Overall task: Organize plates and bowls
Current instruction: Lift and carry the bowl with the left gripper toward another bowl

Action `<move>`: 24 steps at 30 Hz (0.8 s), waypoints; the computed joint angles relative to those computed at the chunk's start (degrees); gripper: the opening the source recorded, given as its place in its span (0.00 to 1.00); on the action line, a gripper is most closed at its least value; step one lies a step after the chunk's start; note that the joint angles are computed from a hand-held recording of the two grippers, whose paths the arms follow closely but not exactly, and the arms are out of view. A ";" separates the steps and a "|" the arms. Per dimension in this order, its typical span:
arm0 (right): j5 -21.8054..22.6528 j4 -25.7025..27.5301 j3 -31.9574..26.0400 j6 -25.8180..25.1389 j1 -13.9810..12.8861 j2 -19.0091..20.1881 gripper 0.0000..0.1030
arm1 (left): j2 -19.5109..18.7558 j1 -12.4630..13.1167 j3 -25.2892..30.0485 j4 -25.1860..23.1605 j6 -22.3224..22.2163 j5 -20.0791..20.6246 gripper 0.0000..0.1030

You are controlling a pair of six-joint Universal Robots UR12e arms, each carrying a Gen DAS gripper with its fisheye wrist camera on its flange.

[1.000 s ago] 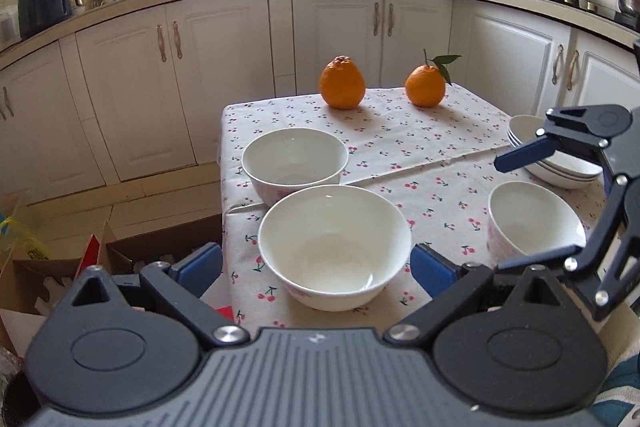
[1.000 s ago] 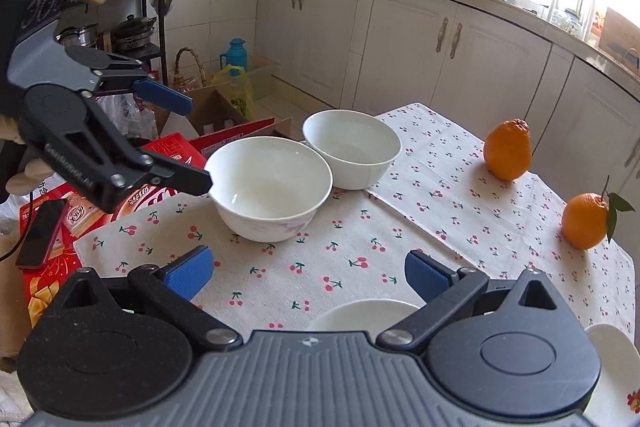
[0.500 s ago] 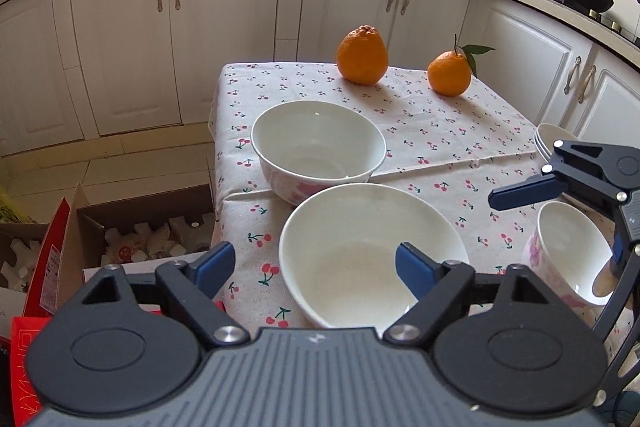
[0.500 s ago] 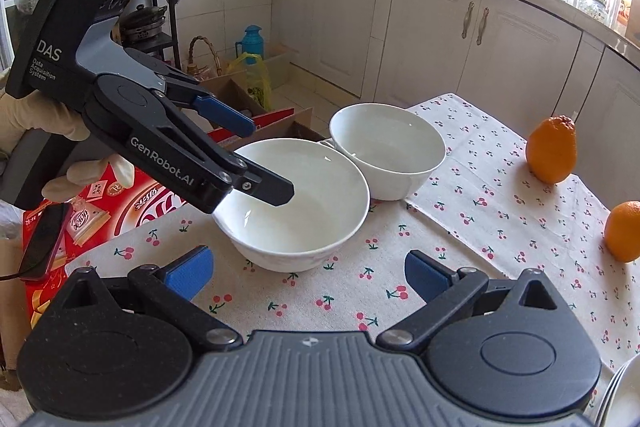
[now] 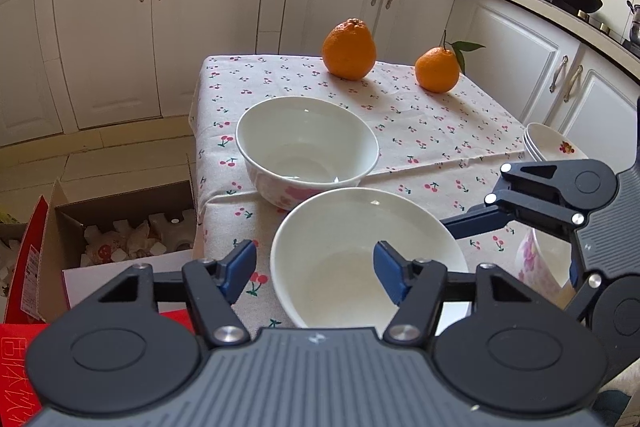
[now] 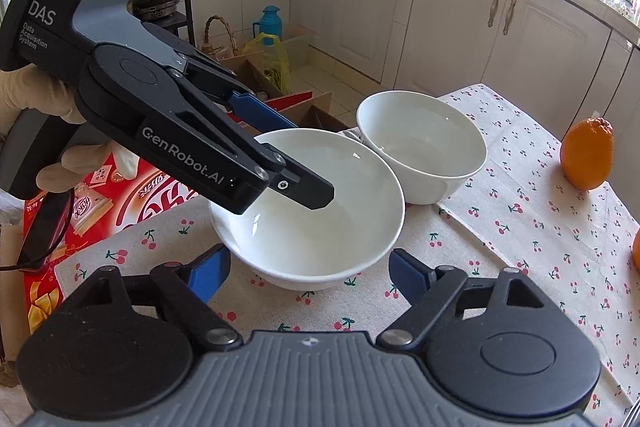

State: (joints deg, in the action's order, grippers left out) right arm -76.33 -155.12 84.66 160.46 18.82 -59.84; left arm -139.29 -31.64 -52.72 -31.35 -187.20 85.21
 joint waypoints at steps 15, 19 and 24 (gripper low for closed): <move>2.08 0.57 -0.16 0.69 -0.43 0.06 0.81 | -0.41 0.14 1.07 -1.33 0.60 -1.34 0.50; 2.03 0.73 -0.08 0.66 -0.43 -0.05 0.81 | -0.39 0.04 1.21 -1.73 0.77 -1.18 0.50; 2.52 1.19 0.30 0.87 -0.72 -0.60 0.81 | -0.31 -0.23 1.41 -1.90 0.96 -1.17 0.50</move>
